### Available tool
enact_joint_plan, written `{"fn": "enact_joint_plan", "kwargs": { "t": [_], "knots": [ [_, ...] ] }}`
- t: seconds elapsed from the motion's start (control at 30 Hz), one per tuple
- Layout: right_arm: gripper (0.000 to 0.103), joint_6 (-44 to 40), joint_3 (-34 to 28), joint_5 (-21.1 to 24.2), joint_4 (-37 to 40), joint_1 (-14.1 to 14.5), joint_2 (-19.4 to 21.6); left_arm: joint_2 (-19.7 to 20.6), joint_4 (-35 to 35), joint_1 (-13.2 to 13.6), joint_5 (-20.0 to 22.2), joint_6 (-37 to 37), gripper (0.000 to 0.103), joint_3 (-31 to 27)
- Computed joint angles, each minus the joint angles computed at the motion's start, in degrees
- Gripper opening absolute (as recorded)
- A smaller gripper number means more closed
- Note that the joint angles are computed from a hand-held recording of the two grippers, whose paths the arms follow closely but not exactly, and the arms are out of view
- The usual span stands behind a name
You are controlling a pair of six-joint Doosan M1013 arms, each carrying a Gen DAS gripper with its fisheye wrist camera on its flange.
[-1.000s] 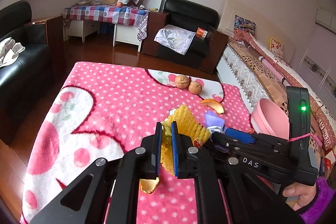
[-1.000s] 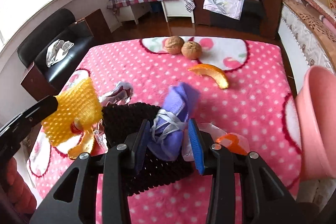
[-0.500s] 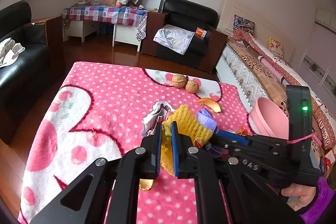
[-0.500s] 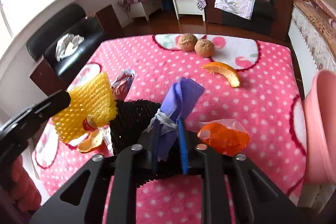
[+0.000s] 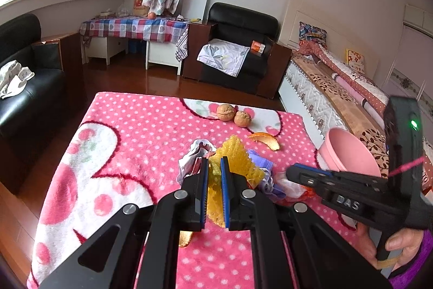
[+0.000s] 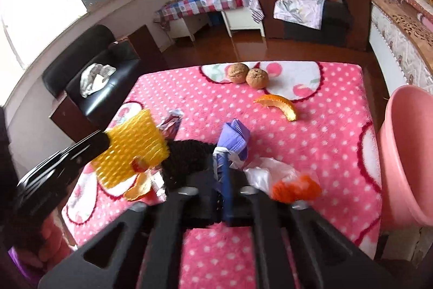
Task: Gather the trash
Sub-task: 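Close the right tool on the purple cloth beside the black pad, then carry the yellow sponge and purple cloth with both tools over the pink bucket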
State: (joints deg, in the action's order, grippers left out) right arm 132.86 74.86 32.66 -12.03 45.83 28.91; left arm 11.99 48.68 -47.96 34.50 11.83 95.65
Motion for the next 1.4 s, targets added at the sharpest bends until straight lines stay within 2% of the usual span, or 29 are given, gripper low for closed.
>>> {"fn": "enact_joint_plan", "kwargs": {
  "t": [0.03, 0.07, 0.27, 0.33, 0.4, 0.43, 0.47, 0.63, 0.83, 1.07, 1.27, 1.4],
  "knots": [
    [0.044, 0.22, -0.39, -0.05, 0.02, -0.08, 0.29, -0.02, -0.06, -0.03, 0.07, -0.11, 0.008, 0.04],
    [0.044, 1.02, -1.15, 0.17, -0.7, -0.14, 0.84, -0.1, -0.21, 0.03, 0.05, -0.1, 0.008, 0.16],
    [0.045, -1.54, -6.87, 7.5, 1.5, -0.72, 4.93, -0.13, -0.8, 0.11, 1.79, -0.78, 0.008, 0.25],
    [0.045, -3.9, -8.09, 8.87, 4.15, -1.01, 6.0, 0.06, -0.89, 0.13, 3.03, -1.07, 0.008, 0.01],
    [0.044, -3.71, -8.63, 9.91, 3.59, -0.9, 6.54, 0.23, -1.04, 0.2, 4.04, -1.36, 0.008, -0.11],
    [0.037, -3.36, -8.51, 9.79, 2.98, -0.81, 6.56, 0.27, -0.97, 0.19, 4.35, -1.59, 0.008, -0.09],
    [0.037, -2.91, -8.39, 9.78, 2.11, -0.69, 6.57, 0.37, -0.86, 0.13, 4.94, -1.75, 0.008, -0.22],
    [0.033, -0.72, -6.24, 6.52, 0.12, -0.53, 5.11, 0.73, -0.85, 0.11, 6.61, -1.94, 0.008, -0.68],
    [0.033, 5.43, -2.16, 0.15, -5.52, 0.23, 1.71, 1.06, -0.8, -0.02, 7.96, -2.13, 0.008, -1.36],
    [0.032, 17.43, 3.17, -6.02, -17.91, 1.35, -2.77, 1.48, 1.09, -0.75, 9.21, -2.53, 0.008, -3.07],
    [0.032, 29.3, 6.69, -6.13, -29.81, 1.84, -5.49, 2.74, 1.64, -1.65, 8.83, -0.52, 0.008, -5.92],
    [0.032, 37.4, 9.38, -4.52, -37.26, 1.81, -7.27, 4.46, 1.66, -2.63, 8.3, 2.02, 0.008, -8.81]
  ]
}}
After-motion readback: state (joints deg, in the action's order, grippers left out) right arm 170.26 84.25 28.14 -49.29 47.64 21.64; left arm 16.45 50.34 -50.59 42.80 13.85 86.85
